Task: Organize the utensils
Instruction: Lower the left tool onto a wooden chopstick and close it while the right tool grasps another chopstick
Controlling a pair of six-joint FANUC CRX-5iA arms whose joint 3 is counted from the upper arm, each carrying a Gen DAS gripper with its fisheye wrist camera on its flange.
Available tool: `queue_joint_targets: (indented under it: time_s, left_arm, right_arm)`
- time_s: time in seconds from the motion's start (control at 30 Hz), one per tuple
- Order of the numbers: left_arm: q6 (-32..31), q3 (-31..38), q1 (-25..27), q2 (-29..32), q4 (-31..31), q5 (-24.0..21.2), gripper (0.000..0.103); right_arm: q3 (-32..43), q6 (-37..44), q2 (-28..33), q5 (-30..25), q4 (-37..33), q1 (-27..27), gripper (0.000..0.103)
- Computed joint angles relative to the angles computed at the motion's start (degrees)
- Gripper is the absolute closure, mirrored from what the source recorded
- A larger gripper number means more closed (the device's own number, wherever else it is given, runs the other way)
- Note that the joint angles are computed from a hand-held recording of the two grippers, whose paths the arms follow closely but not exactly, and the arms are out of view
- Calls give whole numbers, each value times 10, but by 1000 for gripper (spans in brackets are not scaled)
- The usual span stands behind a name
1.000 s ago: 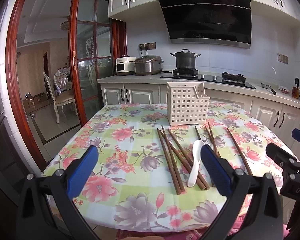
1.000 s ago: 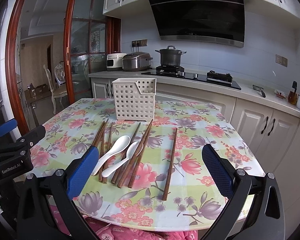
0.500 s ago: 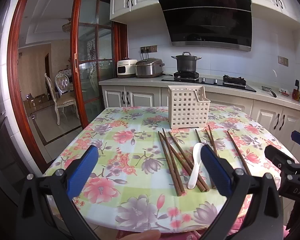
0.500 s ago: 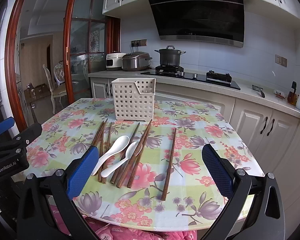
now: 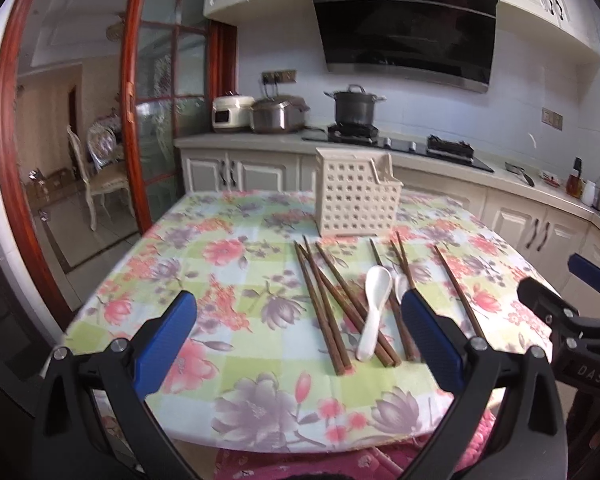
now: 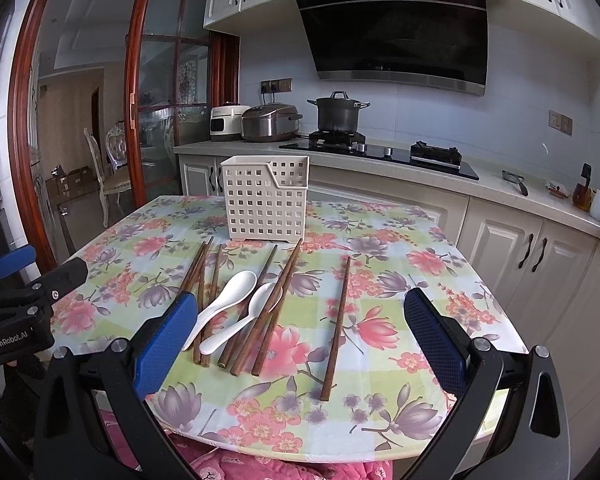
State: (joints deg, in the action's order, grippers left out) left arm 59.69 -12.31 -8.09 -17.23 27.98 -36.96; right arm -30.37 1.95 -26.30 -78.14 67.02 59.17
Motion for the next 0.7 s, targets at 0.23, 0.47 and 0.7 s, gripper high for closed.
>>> queue_joint_targets:
  time_s: [0.23,0.47,0.7]
  left_arm:
    - [22,13,6,17,-7,-36,4]
    - [41,18,1,14,-39,-28,4]
    - [66,56,2,54,-67,-32,4]
  right_arm:
    - [4,6,7,9,-14,-10,6]
    - [3,6,6,13,-17,-12,6]
    - [10,26,-9,80,-91,-88,6]
